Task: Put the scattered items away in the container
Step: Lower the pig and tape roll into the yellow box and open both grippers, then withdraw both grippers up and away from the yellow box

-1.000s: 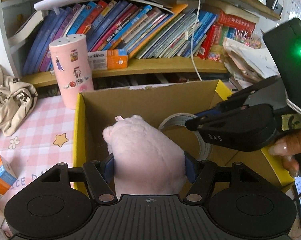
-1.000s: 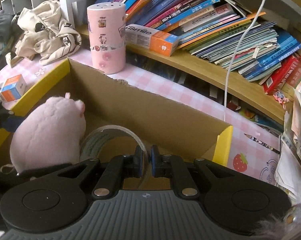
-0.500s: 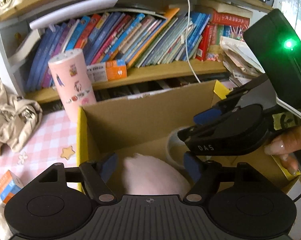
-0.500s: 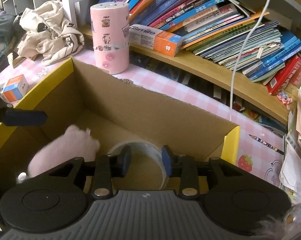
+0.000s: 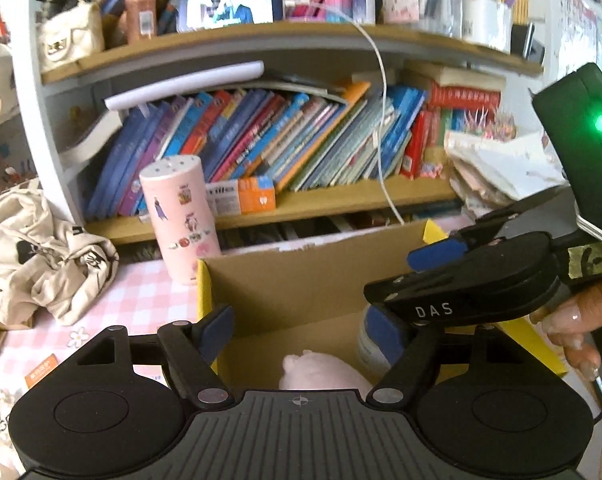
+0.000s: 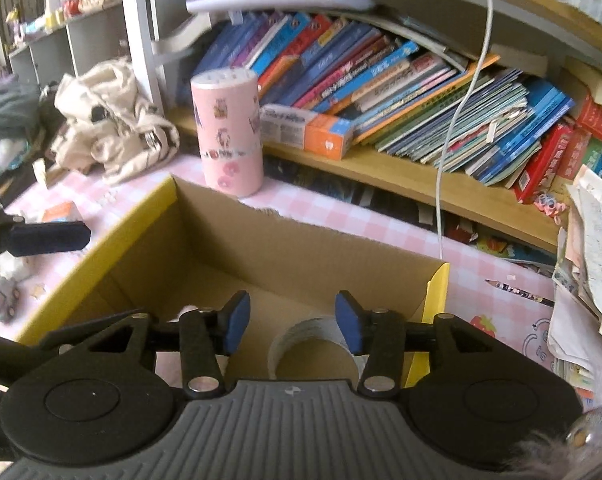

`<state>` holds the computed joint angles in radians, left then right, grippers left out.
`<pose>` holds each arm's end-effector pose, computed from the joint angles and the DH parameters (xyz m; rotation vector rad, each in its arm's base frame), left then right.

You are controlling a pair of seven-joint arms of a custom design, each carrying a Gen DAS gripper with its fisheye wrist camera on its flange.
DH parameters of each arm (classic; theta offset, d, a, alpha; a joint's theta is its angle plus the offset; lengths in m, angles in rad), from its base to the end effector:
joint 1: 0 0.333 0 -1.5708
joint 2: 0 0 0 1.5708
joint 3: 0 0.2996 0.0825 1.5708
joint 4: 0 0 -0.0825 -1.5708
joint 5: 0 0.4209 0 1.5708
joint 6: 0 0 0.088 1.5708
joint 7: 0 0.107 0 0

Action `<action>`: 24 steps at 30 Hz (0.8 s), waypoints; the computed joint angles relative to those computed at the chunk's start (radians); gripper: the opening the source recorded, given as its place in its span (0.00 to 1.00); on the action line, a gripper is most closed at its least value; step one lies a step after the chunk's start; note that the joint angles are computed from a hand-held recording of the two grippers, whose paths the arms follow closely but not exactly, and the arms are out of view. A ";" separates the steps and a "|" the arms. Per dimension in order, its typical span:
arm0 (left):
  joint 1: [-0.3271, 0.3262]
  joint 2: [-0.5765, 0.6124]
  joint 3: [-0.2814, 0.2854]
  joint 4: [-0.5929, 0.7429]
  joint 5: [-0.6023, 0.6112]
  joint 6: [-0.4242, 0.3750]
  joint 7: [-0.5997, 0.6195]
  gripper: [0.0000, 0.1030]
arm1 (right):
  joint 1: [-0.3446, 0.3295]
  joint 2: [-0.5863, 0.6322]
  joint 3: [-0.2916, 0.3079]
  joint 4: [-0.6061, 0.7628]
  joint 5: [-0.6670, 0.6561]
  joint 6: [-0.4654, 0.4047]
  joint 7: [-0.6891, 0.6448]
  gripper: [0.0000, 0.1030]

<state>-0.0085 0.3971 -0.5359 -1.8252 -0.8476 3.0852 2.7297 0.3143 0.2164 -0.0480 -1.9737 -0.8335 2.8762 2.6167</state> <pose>0.6432 -0.2757 0.3852 -0.9977 2.2693 -1.1589 0.6258 0.2157 0.3883 -1.7211 1.7880 -0.7350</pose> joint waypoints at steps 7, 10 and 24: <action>0.147 -0.053 -0.154 -0.047 -0.269 0.001 0.255 0.75 | 0.031 -0.080 -0.008 -0.054 -0.222 -0.001 0.253 0.50; 0.190 -0.092 -0.182 -0.068 -0.411 -0.031 0.376 0.76 | 0.026 -0.113 0.016 -0.073 -0.305 -0.032 0.360 0.57; 0.197 -0.305 -0.039 -0.213 -0.712 -0.291 0.594 0.82 | 0.043 -0.220 0.152 -0.142 -0.442 -0.251 0.639 0.73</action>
